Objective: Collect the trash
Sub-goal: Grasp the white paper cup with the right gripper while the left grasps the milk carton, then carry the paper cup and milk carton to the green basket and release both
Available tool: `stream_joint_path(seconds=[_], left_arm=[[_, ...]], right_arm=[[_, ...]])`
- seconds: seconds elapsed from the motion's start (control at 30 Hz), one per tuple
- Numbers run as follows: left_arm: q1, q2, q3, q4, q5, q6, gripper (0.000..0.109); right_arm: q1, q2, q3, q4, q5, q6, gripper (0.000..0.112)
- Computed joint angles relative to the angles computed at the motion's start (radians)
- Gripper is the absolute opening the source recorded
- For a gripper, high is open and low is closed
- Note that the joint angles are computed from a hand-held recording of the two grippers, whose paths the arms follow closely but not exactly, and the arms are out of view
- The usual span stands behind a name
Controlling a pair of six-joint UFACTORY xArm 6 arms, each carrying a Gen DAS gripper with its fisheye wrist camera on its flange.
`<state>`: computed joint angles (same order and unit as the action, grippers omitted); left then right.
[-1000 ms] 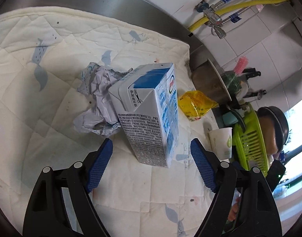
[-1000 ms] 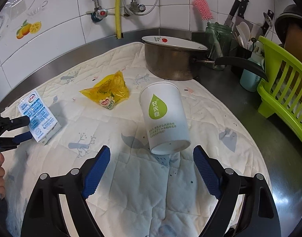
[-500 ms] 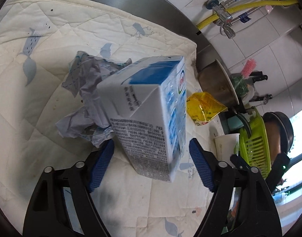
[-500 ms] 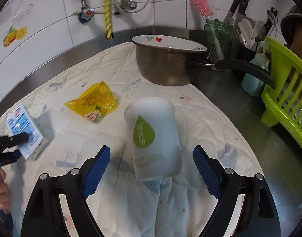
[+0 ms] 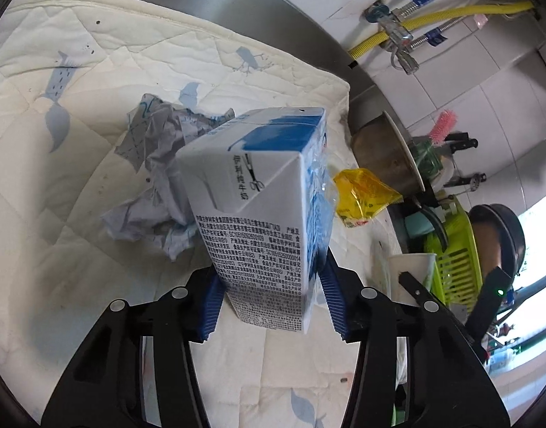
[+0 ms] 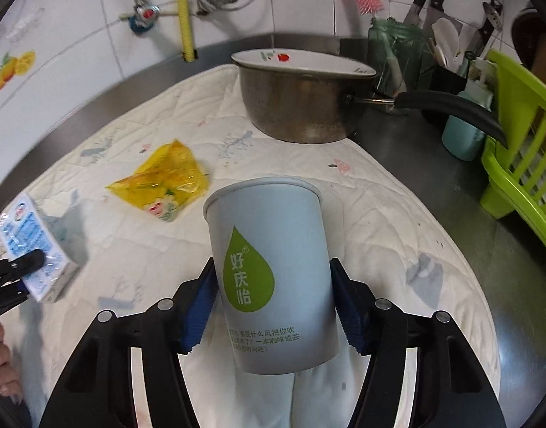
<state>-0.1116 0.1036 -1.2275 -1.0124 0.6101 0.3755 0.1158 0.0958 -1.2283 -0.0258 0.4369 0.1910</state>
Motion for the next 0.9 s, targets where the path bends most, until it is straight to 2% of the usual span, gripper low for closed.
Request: stream_joint_path(seconds=[0.17, 0.33, 0.57, 0.67, 0.77, 0.9], left_arm=[[-0.012, -0.09, 0.066, 0.024, 0.0, 0.043, 0.044], [-0.038, -0.192, 0.136, 0.062, 0.015, 0.076, 0.041], [-0.065, -0.307, 0.219, 0.079, 0.083, 0.113, 0.04], [-0.092, -0.365, 0.256, 0.066, 0.115, 0.15, 0.04], [-0.143, -0.411, 0.285, 0.088, 0.135, 0.162, 0.04], [-0.232, -0.469, 0.332, 0.081, 0.16, 0.181, 0.04]], right_arm=[[0.015, -0.181, 0.176, -0.045, -0.043, 0.056, 0.059], [0.028, -0.389, 0.362, -0.117, -0.043, 0.15, 0.059], [0.04, -0.715, 0.617, -0.181, 0.018, 0.262, 0.059], [0.035, -0.893, 0.736, -0.208, 0.085, 0.311, 0.059], [0.031, -1.09, 0.85, -0.269, 0.208, 0.372, 0.059], [0.004, -1.368, 0.984, -0.258, 0.429, 0.373, 0.059]])
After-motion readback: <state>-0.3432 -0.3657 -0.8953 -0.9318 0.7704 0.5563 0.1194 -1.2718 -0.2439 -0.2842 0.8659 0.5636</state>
